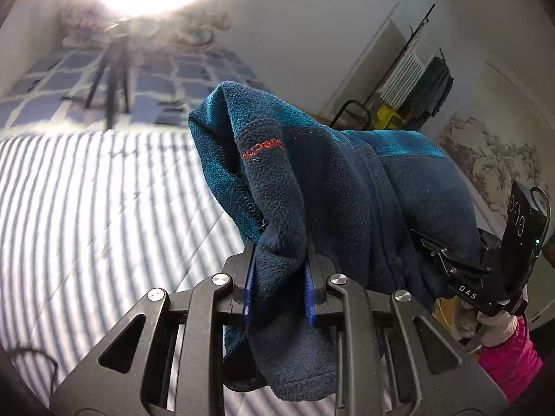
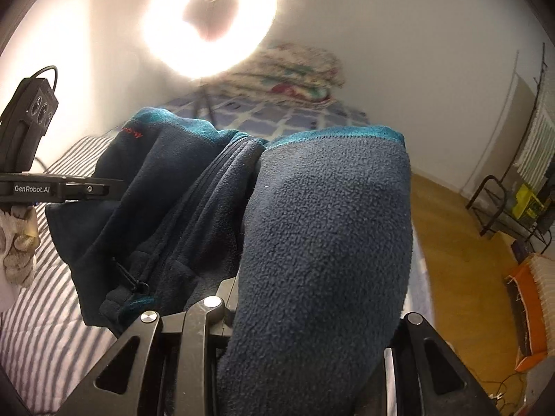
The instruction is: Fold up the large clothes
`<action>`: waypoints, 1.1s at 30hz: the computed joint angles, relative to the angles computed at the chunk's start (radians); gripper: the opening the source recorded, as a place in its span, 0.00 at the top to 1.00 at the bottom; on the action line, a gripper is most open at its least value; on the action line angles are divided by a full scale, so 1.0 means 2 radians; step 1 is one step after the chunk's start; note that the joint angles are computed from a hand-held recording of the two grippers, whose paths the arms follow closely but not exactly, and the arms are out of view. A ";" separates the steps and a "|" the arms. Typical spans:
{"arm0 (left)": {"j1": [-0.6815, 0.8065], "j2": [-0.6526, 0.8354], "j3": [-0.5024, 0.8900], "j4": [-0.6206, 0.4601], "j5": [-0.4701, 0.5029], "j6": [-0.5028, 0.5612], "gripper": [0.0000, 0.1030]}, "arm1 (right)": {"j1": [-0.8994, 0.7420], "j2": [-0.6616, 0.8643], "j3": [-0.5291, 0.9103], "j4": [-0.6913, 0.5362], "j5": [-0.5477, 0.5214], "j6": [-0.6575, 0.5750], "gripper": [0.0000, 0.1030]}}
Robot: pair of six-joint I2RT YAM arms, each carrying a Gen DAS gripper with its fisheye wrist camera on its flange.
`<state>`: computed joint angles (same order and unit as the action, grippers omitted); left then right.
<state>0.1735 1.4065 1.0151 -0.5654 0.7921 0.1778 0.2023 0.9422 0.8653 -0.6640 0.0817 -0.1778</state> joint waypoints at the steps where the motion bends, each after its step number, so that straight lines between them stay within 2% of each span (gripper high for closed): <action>1: -0.019 0.012 0.007 0.026 -0.008 -0.025 0.80 | -0.020 0.012 0.006 0.010 -0.008 -0.016 0.69; 7: -0.112 0.100 0.058 0.152 -0.062 -0.145 0.80 | -0.103 0.119 0.055 0.090 -0.040 -0.066 0.69; 11: -0.160 0.170 0.100 0.197 -0.099 -0.181 0.80 | -0.164 0.193 0.090 0.123 -0.088 -0.073 0.69; 16: -0.197 0.235 0.147 0.214 -0.129 -0.211 0.81 | -0.207 0.266 0.115 0.158 -0.109 -0.087 0.69; 20: -0.211 0.274 0.177 0.219 -0.145 -0.219 0.80 | -0.230 0.324 0.145 0.178 -0.133 -0.074 0.69; 22: -0.220 0.295 0.198 0.210 -0.181 -0.209 0.80 | -0.239 0.346 0.156 0.186 -0.143 -0.076 0.69; 23: -0.225 0.312 0.218 0.190 -0.218 -0.197 0.80 | -0.242 0.353 0.157 0.188 -0.144 -0.082 0.69; 25: -0.234 0.356 0.272 0.130 -0.274 -0.188 0.79 | -0.245 0.394 0.185 0.180 -0.116 -0.096 0.62; 26: -0.234 0.366 0.280 0.125 -0.284 -0.185 0.75 | -0.251 0.421 0.210 0.162 -0.104 -0.090 0.59; 28: -0.236 0.363 0.274 0.135 -0.296 -0.175 0.72 | -0.265 0.449 0.231 0.145 -0.099 -0.066 0.48; 30: -0.239 0.358 0.265 0.144 -0.301 -0.169 0.72 | -0.273 0.451 0.223 0.161 -0.094 -0.055 0.37; 33: -0.235 0.348 0.241 0.165 -0.294 -0.180 0.68 | -0.282 0.446 0.207 0.169 -0.100 -0.058 0.35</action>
